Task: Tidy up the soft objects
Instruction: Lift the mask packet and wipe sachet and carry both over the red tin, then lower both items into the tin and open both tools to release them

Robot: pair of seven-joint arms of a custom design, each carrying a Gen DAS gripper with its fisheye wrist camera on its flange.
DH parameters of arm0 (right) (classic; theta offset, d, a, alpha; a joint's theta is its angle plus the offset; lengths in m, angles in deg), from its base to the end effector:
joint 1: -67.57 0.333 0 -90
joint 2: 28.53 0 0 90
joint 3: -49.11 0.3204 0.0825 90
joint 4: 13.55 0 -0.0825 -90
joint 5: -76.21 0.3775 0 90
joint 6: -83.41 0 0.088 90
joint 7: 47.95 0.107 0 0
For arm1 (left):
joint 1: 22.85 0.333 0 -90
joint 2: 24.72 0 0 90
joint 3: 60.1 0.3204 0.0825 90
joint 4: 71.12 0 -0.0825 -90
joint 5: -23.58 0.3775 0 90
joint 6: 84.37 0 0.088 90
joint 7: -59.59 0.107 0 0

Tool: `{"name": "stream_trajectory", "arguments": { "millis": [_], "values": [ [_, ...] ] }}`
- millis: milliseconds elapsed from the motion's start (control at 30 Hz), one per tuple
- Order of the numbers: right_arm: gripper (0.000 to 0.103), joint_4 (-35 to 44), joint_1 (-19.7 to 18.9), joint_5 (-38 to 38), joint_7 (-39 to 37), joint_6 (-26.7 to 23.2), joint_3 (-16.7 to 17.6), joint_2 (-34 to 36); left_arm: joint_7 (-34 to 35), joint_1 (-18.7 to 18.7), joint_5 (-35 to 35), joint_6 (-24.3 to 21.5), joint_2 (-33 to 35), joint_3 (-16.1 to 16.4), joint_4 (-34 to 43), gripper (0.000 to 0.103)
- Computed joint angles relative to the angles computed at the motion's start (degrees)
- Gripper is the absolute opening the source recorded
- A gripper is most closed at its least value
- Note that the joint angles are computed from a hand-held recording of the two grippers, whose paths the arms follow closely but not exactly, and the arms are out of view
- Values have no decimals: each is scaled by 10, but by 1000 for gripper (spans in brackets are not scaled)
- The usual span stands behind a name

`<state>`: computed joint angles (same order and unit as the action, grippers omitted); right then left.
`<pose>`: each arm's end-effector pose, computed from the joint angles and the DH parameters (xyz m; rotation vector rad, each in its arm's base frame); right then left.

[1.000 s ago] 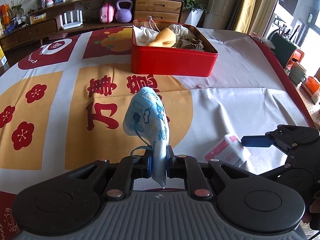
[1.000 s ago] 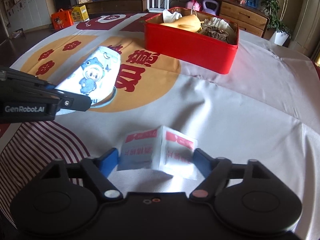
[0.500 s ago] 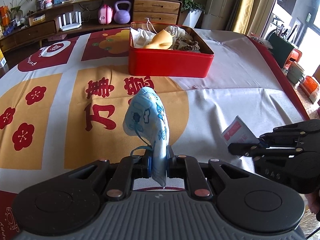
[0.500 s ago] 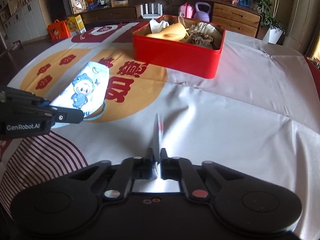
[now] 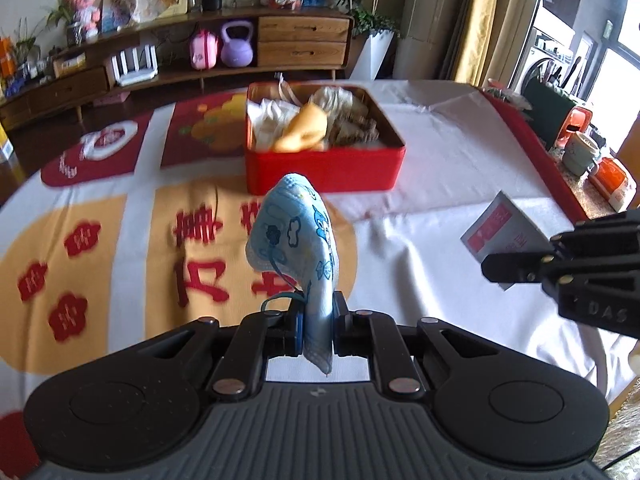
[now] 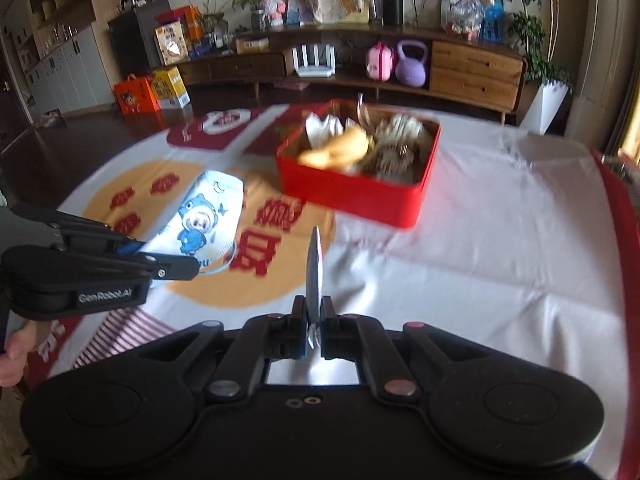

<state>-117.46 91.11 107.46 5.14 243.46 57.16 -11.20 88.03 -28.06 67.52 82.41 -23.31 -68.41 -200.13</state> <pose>0.5893 0.3233 0.4559 -2.1903 0.9884 -0.2776 0.5292 -0.1706 0.4226 -1.9507 1.6876 -0.7223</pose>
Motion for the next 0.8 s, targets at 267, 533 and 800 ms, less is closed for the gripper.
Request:
{"name": "stream_trajectory", "arguments": {
  "millis": [267,533,800],
  "values": [
    [5,116,-2,-26,24,-28,-12,48,94,1,-56,-26,23,-2,83,13],
    [6,261,6,-62,50,-44,-23,140,163,5,-102,-56,92,1,189,13],
    [6,490,15,-105,100,-119,-37,295,205,7,-123,-81,185,11,302,13]
  ]
}}
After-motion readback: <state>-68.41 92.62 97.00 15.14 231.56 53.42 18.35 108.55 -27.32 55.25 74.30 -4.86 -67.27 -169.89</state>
